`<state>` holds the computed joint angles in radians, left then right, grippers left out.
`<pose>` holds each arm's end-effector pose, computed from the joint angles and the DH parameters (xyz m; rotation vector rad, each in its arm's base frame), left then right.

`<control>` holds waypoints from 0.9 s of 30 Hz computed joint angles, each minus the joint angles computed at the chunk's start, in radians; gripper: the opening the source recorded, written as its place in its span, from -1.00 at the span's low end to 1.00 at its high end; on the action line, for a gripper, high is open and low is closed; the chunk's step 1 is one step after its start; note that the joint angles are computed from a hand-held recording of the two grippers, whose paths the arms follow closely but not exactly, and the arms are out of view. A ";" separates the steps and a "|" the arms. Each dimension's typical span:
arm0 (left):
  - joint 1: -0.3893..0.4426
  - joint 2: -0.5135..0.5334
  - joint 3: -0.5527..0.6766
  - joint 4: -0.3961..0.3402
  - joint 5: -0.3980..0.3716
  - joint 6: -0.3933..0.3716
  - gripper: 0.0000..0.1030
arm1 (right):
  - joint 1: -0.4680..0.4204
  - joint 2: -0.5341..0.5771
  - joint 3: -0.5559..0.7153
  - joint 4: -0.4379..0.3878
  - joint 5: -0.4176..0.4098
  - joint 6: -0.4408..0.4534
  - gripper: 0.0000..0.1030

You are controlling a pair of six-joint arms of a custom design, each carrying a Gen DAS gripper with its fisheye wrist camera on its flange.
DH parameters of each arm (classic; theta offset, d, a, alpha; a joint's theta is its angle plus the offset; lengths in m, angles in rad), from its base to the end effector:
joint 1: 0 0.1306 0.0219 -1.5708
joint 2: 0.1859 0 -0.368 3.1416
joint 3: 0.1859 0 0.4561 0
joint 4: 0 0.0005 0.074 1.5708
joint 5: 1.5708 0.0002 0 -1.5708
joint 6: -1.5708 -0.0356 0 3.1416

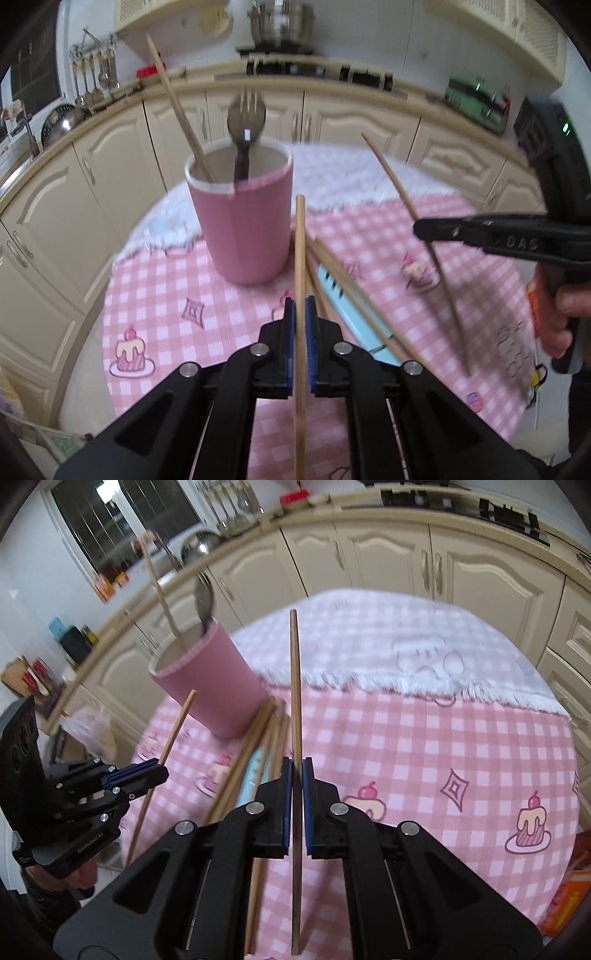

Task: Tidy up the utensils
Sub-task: 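Lift both chopsticks and drop them into the pink cup, opening both tools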

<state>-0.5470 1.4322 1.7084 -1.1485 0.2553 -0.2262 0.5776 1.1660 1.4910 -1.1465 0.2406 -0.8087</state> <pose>0.4628 -0.2930 0.5394 1.0317 2.2301 -0.4538 0.3802 0.2371 0.5558 0.3888 2.3632 0.3786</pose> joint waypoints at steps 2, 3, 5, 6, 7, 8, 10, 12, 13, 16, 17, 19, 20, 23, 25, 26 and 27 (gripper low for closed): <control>0.000 -0.021 -0.014 0.045 0.014 0.016 -0.90 | 0.007 -0.015 -0.005 0.028 0.020 0.010 -0.89; 0.003 -0.033 -0.021 0.073 0.026 0.030 -0.90 | 0.015 -0.021 -0.003 0.042 0.033 0.014 -0.89; 0.009 -0.051 -0.032 0.119 0.042 0.060 -0.90 | 0.024 -0.027 0.002 0.066 0.051 0.025 -0.89; 0.015 -0.062 -0.038 0.157 0.051 0.085 -0.90 | 0.029 -0.029 0.005 0.076 0.062 0.031 -0.89; 0.019 -0.067 -0.040 0.177 0.054 0.101 -0.90 | 0.033 -0.027 0.015 0.087 0.072 0.041 -0.89; 0.025 -0.071 -0.040 0.209 0.059 0.130 -0.90 | 0.036 -0.023 0.027 0.095 0.080 0.051 -0.89; 0.036 -0.071 -0.032 0.250 0.064 0.170 -0.90 | 0.041 -0.012 0.054 0.109 0.095 0.074 -0.89; 0.045 -0.073 -0.025 0.303 0.063 0.218 -0.90 | 0.048 -0.001 0.081 0.117 0.109 0.093 -0.89; 0.047 -0.074 -0.022 0.331 0.058 0.239 -0.90 | 0.048 0.004 0.091 0.121 0.111 0.103 -0.89; 0.053 -0.068 -0.009 0.398 0.052 0.287 -0.90 | 0.050 0.032 0.141 0.135 0.125 0.140 -0.89; 0.053 -0.065 -0.002 0.413 0.049 0.301 -0.90 | 0.049 0.036 0.148 0.143 0.127 0.150 -0.89; 0.051 -0.054 0.015 0.448 0.030 0.332 -0.90 | 0.051 0.054 0.180 0.158 0.145 0.176 -0.89; 0.051 -0.038 0.034 0.468 0.031 0.349 -0.90 | 0.051 0.063 0.196 0.166 0.152 0.190 -0.89; 0.043 -0.023 0.058 0.524 0.006 0.372 -0.90 | 0.045 0.095 0.249 0.195 0.178 0.234 -0.89; 0.035 -0.002 0.082 0.582 -0.014 0.388 -0.90 | 0.038 0.115 0.280 0.211 0.188 0.256 -0.89; 0.031 0.005 0.090 0.604 -0.027 0.391 -0.90 | 0.034 0.126 0.297 0.220 0.193 0.267 -0.89; 0.026 0.016 0.102 0.628 -0.043 0.392 -0.90 | 0.032 0.134 0.308 0.226 0.196 0.275 -0.89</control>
